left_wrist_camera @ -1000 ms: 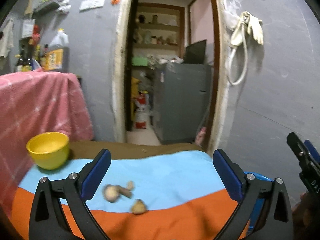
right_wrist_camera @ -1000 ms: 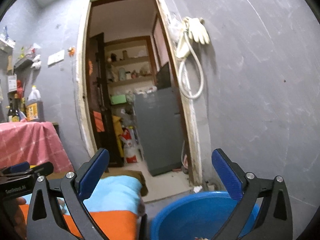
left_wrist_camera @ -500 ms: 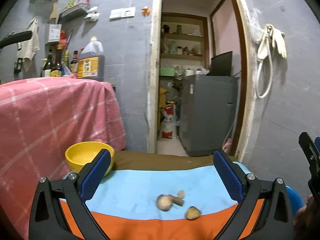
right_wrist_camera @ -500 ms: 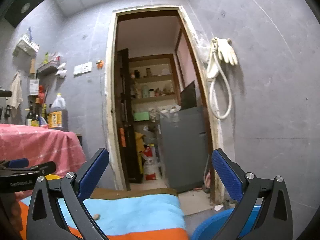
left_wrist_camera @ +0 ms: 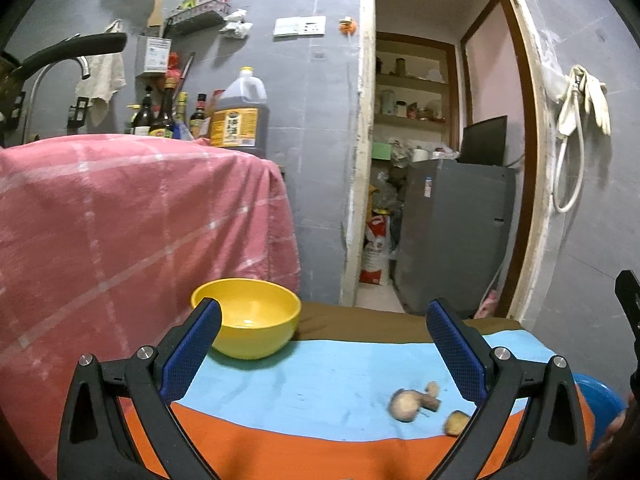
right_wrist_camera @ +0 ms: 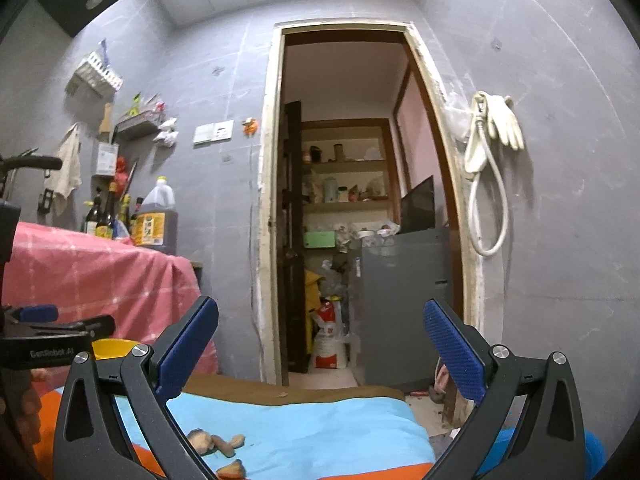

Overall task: Collect trash
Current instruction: 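Bring both tools back over the shells and lumps on the table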

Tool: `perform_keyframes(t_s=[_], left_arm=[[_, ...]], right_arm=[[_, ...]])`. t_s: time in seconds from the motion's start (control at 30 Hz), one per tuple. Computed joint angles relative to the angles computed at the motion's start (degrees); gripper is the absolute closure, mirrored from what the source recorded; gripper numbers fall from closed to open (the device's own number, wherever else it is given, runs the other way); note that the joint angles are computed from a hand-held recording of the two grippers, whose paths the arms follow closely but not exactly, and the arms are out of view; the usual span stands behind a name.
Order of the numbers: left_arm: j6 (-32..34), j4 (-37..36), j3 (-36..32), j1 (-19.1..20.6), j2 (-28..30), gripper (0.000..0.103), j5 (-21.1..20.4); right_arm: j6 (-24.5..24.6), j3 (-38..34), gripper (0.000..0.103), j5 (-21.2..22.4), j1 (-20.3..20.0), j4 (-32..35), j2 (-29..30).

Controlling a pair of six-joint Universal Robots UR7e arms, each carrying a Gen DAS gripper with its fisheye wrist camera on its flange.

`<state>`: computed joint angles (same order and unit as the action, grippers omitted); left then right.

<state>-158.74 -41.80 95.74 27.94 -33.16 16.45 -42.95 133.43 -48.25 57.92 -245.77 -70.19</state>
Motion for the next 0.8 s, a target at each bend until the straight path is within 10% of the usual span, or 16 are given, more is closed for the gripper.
perform_keyframes(t_s=[0.3,0.8], left_arm=[[1.28,-1.39,2.9,1.48,-1.33,0.002,-0.16],[-15.27,18.42,-2.35,4.53,1.85,0.002,0.23]], right_arm=[[-9.59,0.81,0.0,-3.9,2.52,6.99,0.52],[-17.15,-2.68,0.0,-29.08,10.17,25.26,0.77]])
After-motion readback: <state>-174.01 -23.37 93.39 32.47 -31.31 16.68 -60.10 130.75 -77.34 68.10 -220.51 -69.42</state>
